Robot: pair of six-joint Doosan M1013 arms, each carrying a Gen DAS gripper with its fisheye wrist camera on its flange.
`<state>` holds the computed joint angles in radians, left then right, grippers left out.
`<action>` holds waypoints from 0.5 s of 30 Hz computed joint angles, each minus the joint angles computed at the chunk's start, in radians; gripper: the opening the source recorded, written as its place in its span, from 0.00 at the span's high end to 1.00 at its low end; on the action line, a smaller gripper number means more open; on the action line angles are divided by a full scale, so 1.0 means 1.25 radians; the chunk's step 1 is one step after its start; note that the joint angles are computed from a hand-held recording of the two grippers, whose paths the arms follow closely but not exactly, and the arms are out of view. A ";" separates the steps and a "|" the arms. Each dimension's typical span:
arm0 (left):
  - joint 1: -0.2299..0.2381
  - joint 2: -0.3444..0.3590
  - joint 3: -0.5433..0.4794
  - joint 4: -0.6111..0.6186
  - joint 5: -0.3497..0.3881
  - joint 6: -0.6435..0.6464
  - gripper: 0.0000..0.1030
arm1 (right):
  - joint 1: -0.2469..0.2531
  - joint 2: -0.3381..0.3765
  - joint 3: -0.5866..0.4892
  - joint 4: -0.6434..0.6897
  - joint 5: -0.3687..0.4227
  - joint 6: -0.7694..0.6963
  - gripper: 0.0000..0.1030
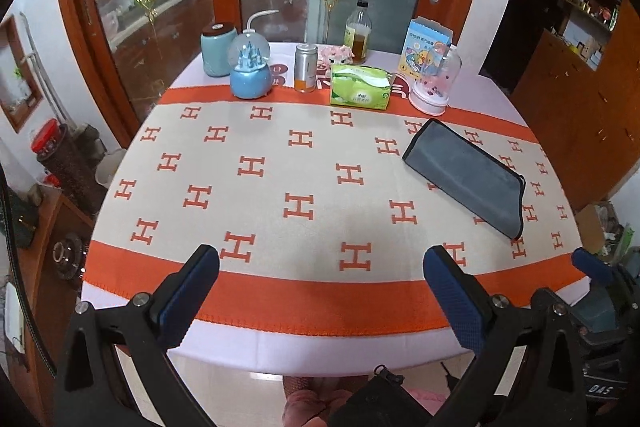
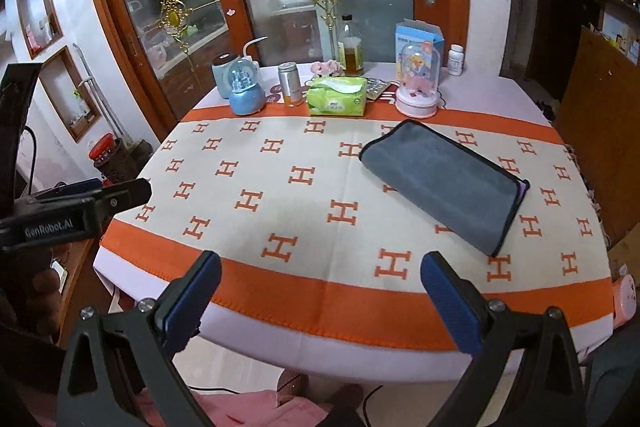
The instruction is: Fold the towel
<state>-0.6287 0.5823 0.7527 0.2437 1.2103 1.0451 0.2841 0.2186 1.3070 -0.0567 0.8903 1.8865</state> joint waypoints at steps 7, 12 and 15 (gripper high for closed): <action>-0.034 -0.005 0.012 0.071 0.027 -0.044 0.01 | 0.003 -0.021 0.027 -0.035 -0.005 0.088 0.03; -0.053 -0.019 0.039 0.138 0.013 -0.076 0.01 | 0.007 -0.030 0.040 -0.049 -0.016 0.107 0.00; -0.056 -0.023 0.049 0.144 0.010 -0.082 0.01 | 0.009 -0.026 0.039 -0.051 -0.011 0.107 0.00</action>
<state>-0.6987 0.5533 0.8136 0.4240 1.2232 0.9426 0.2958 0.1862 1.3553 -0.1204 0.8768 2.0198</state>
